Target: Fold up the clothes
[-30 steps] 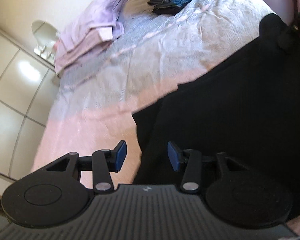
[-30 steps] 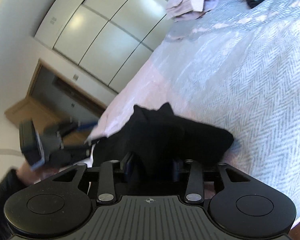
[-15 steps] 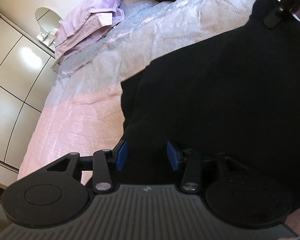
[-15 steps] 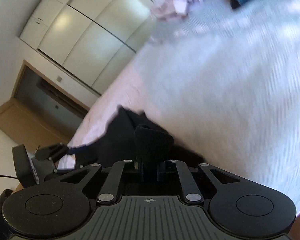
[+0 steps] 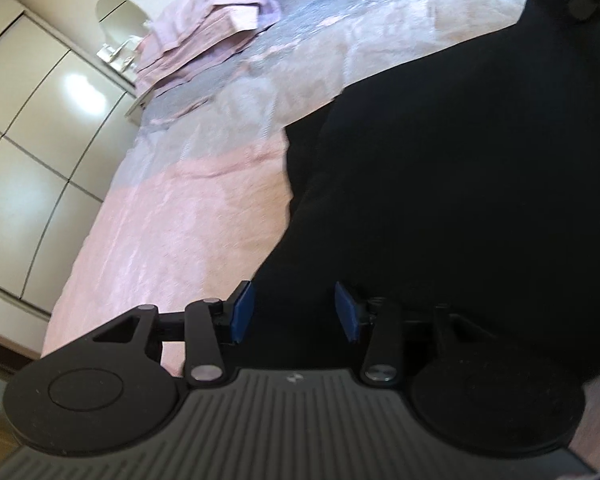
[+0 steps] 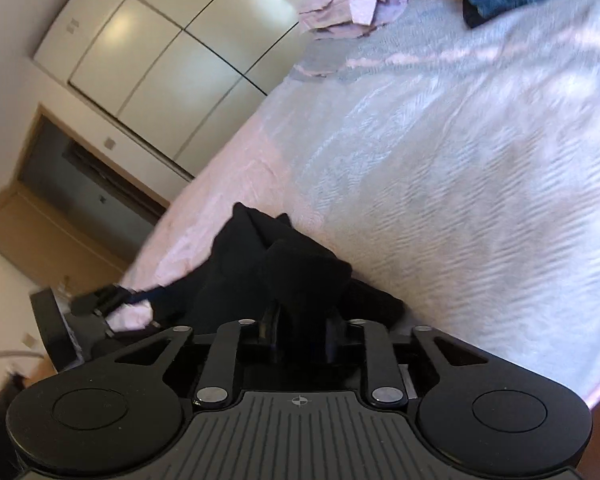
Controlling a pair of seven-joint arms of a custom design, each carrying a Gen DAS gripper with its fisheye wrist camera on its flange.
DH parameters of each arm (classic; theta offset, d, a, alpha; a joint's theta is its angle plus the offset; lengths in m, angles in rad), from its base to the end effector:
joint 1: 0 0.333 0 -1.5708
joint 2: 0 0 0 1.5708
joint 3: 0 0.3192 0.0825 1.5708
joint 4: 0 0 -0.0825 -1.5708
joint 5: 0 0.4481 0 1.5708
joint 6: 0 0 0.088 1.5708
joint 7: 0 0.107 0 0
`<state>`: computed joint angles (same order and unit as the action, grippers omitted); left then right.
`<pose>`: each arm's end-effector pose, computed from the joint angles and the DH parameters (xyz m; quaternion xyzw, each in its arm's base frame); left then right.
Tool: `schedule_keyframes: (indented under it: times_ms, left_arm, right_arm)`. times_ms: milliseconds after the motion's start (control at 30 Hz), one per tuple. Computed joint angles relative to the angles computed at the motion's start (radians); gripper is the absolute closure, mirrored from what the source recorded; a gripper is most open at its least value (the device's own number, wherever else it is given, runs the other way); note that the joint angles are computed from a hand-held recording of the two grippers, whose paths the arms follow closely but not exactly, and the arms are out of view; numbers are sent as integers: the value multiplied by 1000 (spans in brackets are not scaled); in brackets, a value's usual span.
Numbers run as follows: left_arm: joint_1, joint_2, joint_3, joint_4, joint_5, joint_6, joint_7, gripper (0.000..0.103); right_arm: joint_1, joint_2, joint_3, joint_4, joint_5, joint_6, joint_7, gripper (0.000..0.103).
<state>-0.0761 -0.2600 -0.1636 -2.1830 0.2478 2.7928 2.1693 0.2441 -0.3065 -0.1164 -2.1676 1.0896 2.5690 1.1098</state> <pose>0.5646 -0.1570 0.5798 -0.2342 0.8729 -0.1480 0.4016 0.5678 0.0530 0.5789 -0.5535 0.6528 0.0133 0.5170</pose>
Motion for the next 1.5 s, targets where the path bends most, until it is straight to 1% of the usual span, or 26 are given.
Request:
schedule_keyframes:
  times_ms: [67,133,200,300,367,433,500,533,600,667,733,833,967,1033,1133,1233,1300,1367,1433,1467,1500]
  left_arm:
    - [6,-28,12,-12,-8,0,0,60]
    - [14,-56,22,-24,-16,0,0,61]
    - [22,-80,33,-32,-30,-3,-5,61]
    - [-9,-87,74,-14,-136,-49,17,64]
    - [-22,-75,86,6,-190,-64,34,64]
    - [-22,-46,83,34,-210,-88,51,66]
    - [-11,1,71,78,-198,-146,70,69]
    - [-4,22,65,92,-188,-161,72,69]
    - [9,60,53,114,-166,-180,67,69]
    - [15,92,55,131,-183,-187,68,69]
    - [16,105,63,126,-228,-171,77,69]
    - [19,111,69,117,-283,-153,82,69]
    - [33,89,57,119,-256,-170,38,69]
    - [34,68,55,111,-240,-175,30,69]
    - [28,25,59,88,-245,-177,37,69]
    - [-1,-35,80,52,-303,-180,85,67]
    - [-34,-78,100,29,-365,-190,143,63]
    - [-57,-105,104,10,-395,-193,185,60]
    - [-69,-111,98,3,-398,-211,213,60]
    - [-70,-105,91,4,-386,-229,225,61]
    - [-67,-98,80,-3,-366,-231,231,61]
  right_arm:
    - [-20,-48,22,-30,-99,11,43,78]
    - [-16,-101,32,-65,-163,39,46,78]
    - [15,-143,33,-93,-195,70,21,78]
    - [77,-190,29,-121,-229,106,-22,78]
    - [147,-185,9,-108,-211,108,-84,78]
    - [203,-157,-6,-76,-189,78,-152,78]
    - [223,-119,3,-46,-195,45,-203,78]
    - [227,-98,12,-31,-204,28,-225,78]
    - [222,-56,39,-3,-235,-1,-259,78]
    - [202,-29,60,-2,-272,-27,-256,78]
    - [190,-23,59,-18,-251,-52,-256,78]
    - [172,-30,65,-43,-226,-62,-246,78]
    - [141,-64,107,-39,-328,-63,-153,78]
    - [149,-100,104,-60,-331,-48,-130,78]
    - [167,-131,93,-95,-348,-66,-129,78]
    - [169,-133,88,-95,-371,-81,-98,77]
    - [178,-139,82,-83,-365,-64,-106,77]
    - [177,-134,85,-74,-377,-13,-116,77]
    - [155,-114,87,-56,-413,34,-88,77]
    - [138,-98,92,-46,-435,66,-58,77]
    - [118,-76,100,-36,-462,109,-17,77]
